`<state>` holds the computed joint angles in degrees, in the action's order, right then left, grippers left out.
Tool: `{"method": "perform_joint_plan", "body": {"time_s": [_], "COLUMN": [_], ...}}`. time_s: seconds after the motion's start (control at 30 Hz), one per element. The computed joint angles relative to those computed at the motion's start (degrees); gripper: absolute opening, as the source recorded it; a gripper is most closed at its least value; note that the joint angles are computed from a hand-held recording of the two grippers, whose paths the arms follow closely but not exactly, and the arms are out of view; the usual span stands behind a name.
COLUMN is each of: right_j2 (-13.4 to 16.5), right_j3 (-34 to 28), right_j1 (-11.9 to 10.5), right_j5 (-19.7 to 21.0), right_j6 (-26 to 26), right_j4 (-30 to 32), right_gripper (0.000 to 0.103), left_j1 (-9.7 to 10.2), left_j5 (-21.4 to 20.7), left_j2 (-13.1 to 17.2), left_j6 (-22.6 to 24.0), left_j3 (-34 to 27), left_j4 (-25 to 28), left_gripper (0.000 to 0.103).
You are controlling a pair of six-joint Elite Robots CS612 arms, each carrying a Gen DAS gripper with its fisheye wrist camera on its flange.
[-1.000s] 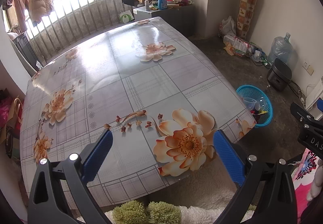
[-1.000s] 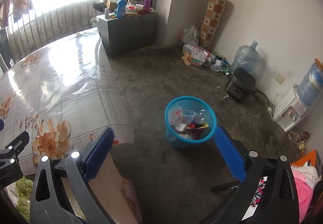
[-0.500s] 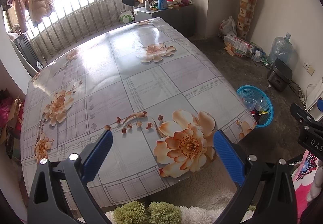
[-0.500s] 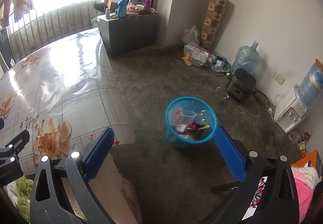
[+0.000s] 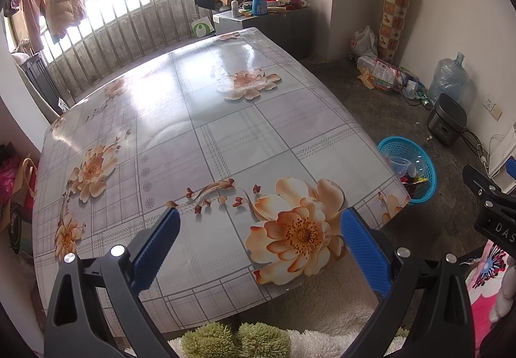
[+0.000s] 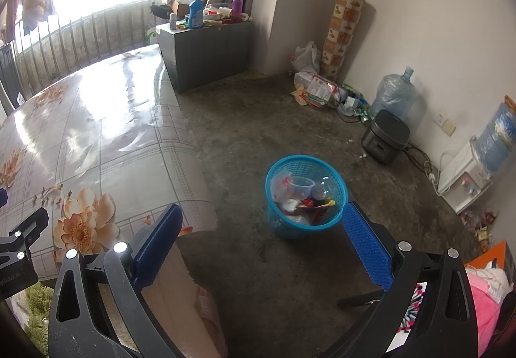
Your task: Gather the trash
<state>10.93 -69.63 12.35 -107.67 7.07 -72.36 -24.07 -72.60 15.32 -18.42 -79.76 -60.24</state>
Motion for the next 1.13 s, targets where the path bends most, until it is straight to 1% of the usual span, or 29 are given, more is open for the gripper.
{"method": "perform_joint_plan", "body": {"time_s": [0.83,1.13], "right_j2": [-0.23,-0.26], "right_j3": [0.4,0.46], "right_j1": [0.1,0.13], "right_j5": [0.08,0.06], "right_j6": [0.03,0.09], "right_j4": [-0.06,-0.06], "right_gripper": [0.095,0.095], "left_j1": [0.24,0.38], "left_j5": [-0.48,-0.8], "left_j2": [0.04,0.09], "left_j6": [0.26,-0.42], "left_j3": [0.2,0.19], "left_j4": [-0.08,0.54], "left_gripper": [0.098,0.098]}}
